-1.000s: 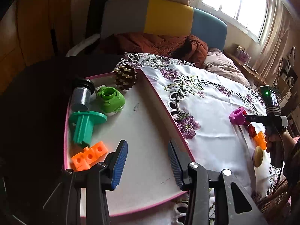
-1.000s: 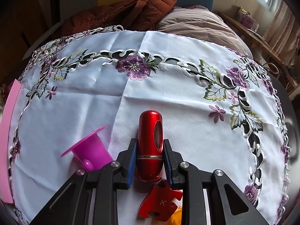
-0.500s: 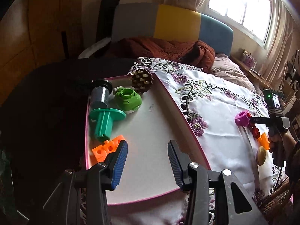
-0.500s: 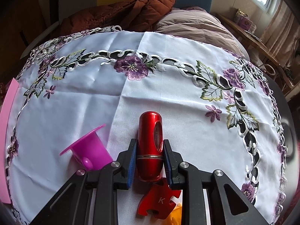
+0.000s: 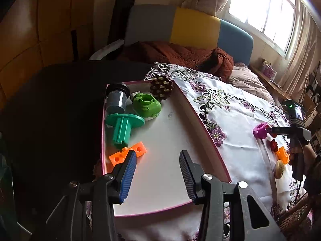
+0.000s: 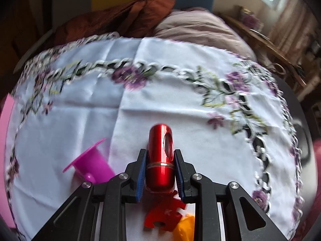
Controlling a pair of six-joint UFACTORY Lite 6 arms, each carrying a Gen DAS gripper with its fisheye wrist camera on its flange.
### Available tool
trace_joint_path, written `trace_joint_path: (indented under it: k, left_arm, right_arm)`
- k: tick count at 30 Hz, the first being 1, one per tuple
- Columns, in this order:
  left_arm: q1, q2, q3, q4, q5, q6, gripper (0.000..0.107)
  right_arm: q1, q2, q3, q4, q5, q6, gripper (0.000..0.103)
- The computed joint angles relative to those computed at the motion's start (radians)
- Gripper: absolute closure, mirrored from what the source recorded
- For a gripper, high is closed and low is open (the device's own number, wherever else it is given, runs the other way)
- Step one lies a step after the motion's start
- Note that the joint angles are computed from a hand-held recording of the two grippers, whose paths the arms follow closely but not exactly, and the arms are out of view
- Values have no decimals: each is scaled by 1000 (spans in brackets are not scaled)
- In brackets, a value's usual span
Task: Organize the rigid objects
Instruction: 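Carry the red cylinder into the tray and open the right tool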
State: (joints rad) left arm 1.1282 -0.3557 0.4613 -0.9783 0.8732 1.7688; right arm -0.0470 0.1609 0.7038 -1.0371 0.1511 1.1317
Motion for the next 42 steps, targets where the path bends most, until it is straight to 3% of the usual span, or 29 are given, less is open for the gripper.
trace_joint_path:
  k: [4,10,13,19,24,28,32,35,37,39,42]
  left_arm:
    - [21,46,14,-9,-10,19,62]
    - [64,134,58,-29,-27,45,62]
    - [95,172,81,-39,-36,66,62]
    - [145,248,137,-52,-47,81,62]
    - [164,303,178,-56,-51,80,62]
    - [166,329,192,-55,-54,80,62]
    - [169,353,205,-52,-53,79,62]
    - [172,374,216,-49,-54,74,62]
    - [171,380,218,-46,-56,74,62]
    - [173,378,216,-43,-50,76,62]
    - [177,370,212,-47,-44,80,62]
  right_arm:
    - [5,-151,-49,77,26,-44,77]
    - [148,-363,-74,489,72,-407,77]
    - [296,-375,-57,625,83,-473,77]
    - [691,-175,118,569,58,-292,77]
    - [885,88,350,649,37,-310,77]
    - [941,307,552,841,58,-462,77]
    - [978,436,691,739,104,-350,76]
    - [980,475,745,806,117,-412,75]
    - [977,504,788,891,138,-503,69]
    - [979,491,767,867,117,-468,54]
    - [982,451,710,840,86,-430,53]
